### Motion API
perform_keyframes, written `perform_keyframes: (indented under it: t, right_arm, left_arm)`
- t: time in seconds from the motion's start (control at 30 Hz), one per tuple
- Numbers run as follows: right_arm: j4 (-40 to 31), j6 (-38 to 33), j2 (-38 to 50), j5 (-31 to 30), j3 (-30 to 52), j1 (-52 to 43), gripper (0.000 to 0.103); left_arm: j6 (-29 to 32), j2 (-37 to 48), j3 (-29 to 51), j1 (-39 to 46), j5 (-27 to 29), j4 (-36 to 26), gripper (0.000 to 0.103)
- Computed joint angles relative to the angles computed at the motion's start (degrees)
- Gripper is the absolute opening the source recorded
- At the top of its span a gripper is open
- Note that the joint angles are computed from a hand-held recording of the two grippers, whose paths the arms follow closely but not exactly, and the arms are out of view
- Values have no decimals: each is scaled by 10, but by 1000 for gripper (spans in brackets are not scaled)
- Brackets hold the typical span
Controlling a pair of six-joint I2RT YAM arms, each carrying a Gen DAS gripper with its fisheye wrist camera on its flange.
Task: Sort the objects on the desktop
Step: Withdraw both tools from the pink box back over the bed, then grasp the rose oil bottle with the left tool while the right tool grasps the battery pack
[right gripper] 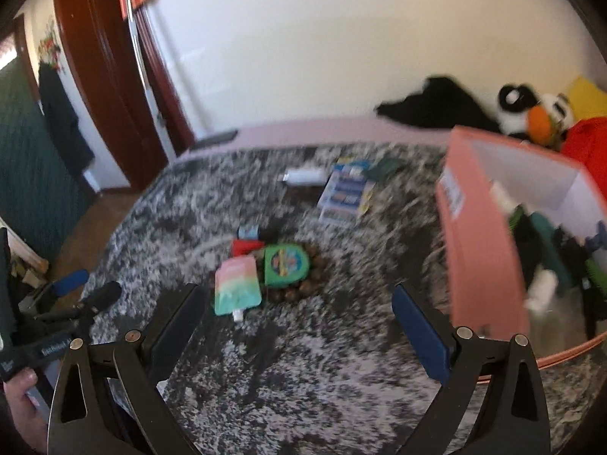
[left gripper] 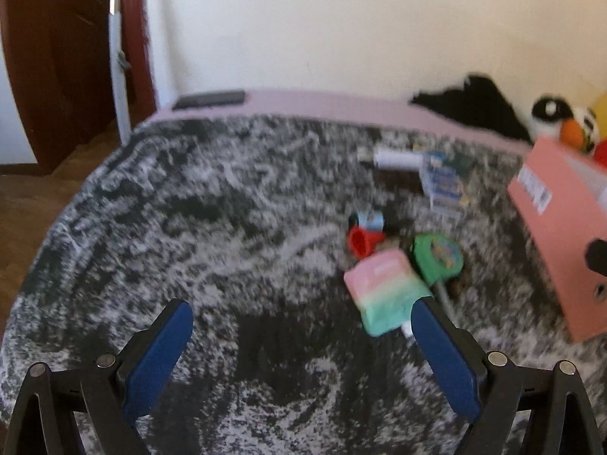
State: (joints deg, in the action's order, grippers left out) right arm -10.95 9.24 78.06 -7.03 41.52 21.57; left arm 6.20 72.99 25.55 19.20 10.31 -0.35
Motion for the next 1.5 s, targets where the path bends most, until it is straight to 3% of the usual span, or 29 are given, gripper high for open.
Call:
perform_keyframes:
  t: [0.2,0.43,0.9,1.03,1.13,1.23,1.37,1.5]
  right_arm:
    - [54,9,121,-23,31,1,101]
    - [92,30,234,-36,98,-25,101]
    - [86,43,470,-25,313,-71,101]
    - [71,42,525,-20,370,-79,101]
    - [67,34,553,-11,402,-80,102]
    - [50,29,580,4,449,-76,103]
    - [3,32,628,4,543,-68,103]
    - [-63,16,689,60,653,-44,103]
  left_arm:
    - [-2,102,31,-37,-28,45,97]
    - [-20,223,130,-62,-10,41,97]
    - [-91,513,430,-154,-24,-41,96]
    - [-97,547,454,-163,-37,-25,96]
    - [-71,562,459,-175,-91,1,74]
    - [-61,559,444,-163,-79,33,64]
    - [-80,550,438,-131,-21,41,64]
    - [-83,532,427,-119,-17,40,64]
